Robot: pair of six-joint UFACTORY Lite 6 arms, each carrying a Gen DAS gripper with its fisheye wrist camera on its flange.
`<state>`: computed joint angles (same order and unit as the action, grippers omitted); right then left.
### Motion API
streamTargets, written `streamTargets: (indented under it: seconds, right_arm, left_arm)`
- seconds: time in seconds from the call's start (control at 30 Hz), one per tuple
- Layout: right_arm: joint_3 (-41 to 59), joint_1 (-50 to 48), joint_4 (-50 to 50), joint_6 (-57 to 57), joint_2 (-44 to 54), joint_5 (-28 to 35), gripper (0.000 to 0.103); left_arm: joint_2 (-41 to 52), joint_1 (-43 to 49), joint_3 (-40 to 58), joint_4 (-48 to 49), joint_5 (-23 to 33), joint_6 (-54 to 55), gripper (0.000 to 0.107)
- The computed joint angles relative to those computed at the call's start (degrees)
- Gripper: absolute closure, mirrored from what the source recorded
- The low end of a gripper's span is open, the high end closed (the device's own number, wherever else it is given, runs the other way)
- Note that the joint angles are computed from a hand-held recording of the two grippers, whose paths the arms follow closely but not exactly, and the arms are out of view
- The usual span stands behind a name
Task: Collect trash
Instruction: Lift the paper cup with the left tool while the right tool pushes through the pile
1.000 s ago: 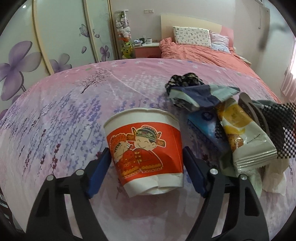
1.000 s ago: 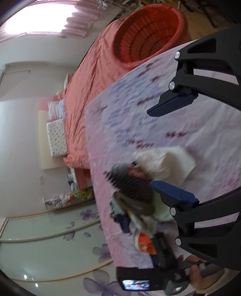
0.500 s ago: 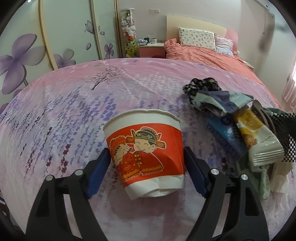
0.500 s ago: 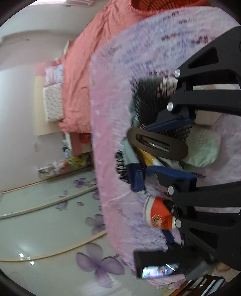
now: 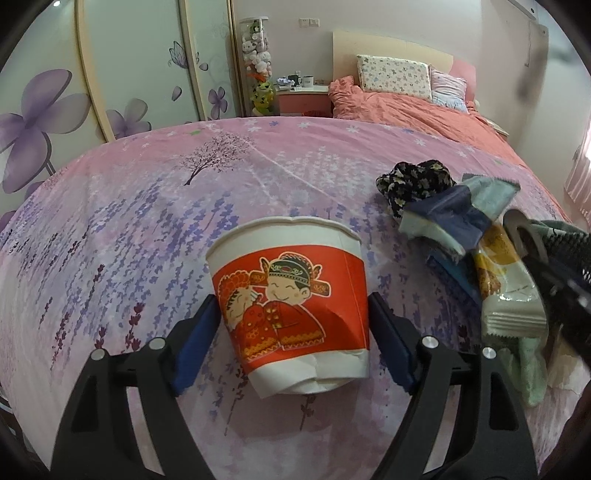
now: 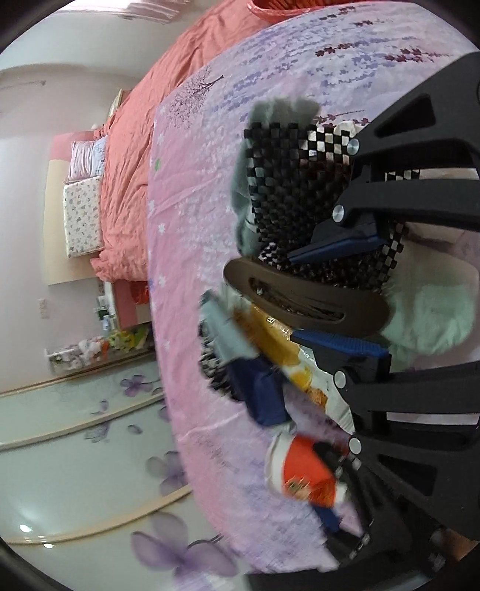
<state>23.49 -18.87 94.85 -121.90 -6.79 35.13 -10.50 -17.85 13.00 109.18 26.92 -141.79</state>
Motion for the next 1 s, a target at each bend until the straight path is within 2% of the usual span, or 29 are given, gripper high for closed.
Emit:
streamTargets:
  seconds: [0.07, 0.13, 0.17, 0.23, 0.33, 0.43, 0.53, 0.6, 0.67, 0.8, 1.0]
  right_arm:
    - [0.05, -1.56, -1.16, -0.1, 0.88, 2.1, 0.067]
    - [0.64, -2.88, -1.4, -1.4, 2.41, 3.71, 0.088]
    - [1.07, -3.53, -1.92, -1.16, 3.23, 4.02, 0.091]
    - [2.82, -6.39, -5.99, 1.71, 5.05, 7.36, 0.092]
    - [2.9, -6.97, -7.34, 3.03, 4.63, 7.86, 0.092]
    - [2.09, -4.41, -6.3, 4.37, 3.24, 5.71, 0.09]
    - [1.58, -1.36, -4.97, 6.0, 2.0, 3.78, 0.081]
    - [0.81, 2.21, -1.24, 3.66, 1.47, 0.91, 0.081]
    - [-0.21, 3.79, 2.38, -1.16, 1.34, -1.19, 0.088]
    - [-1.76, -1.73, -1.29, -2.09, -0.14, 4.13, 0.093]
    - [-3.08, -9.04, -9.32, 1.75, -6.6, 11.56, 0.093]
  left_arm:
    - [1.12, 1.6, 0.78, 3.46, -0.98, -2.17, 0.029]
    - [2.34, 1.72, 1.55, 4.91, -0.69, -3.47, 0.029]
    - [2.52, 1.63, 1.49, 5.32, -0.42, -3.88, 0.03]
    - [2.67, 1.73, 1.25, 6.85, -0.01, -4.99, 0.03]
    - [1.63, 1.78, 0.32, 7.31, 0.68, -4.71, 0.03]
    - [1.03, 2.49, 0.17, 6.48, 0.13, -3.29, 0.03]
    - [1.28, 2.42, -0.1, 5.94, 0.14, -3.12, 0.03]
    - [2.16, 2.09, 0.29, 5.64, 0.27, -3.09, 0.029]
    - [2.25, 1.67, 0.51, 5.16, 0.52, -2.89, 0.03]
    - [-1.16, 0.11, -0.56, 1.15, 1.13, 0.93, 0.03]
    - [-13.85, -4.24, -3.44, -15.45, 2.72, 16.83, 0.03]
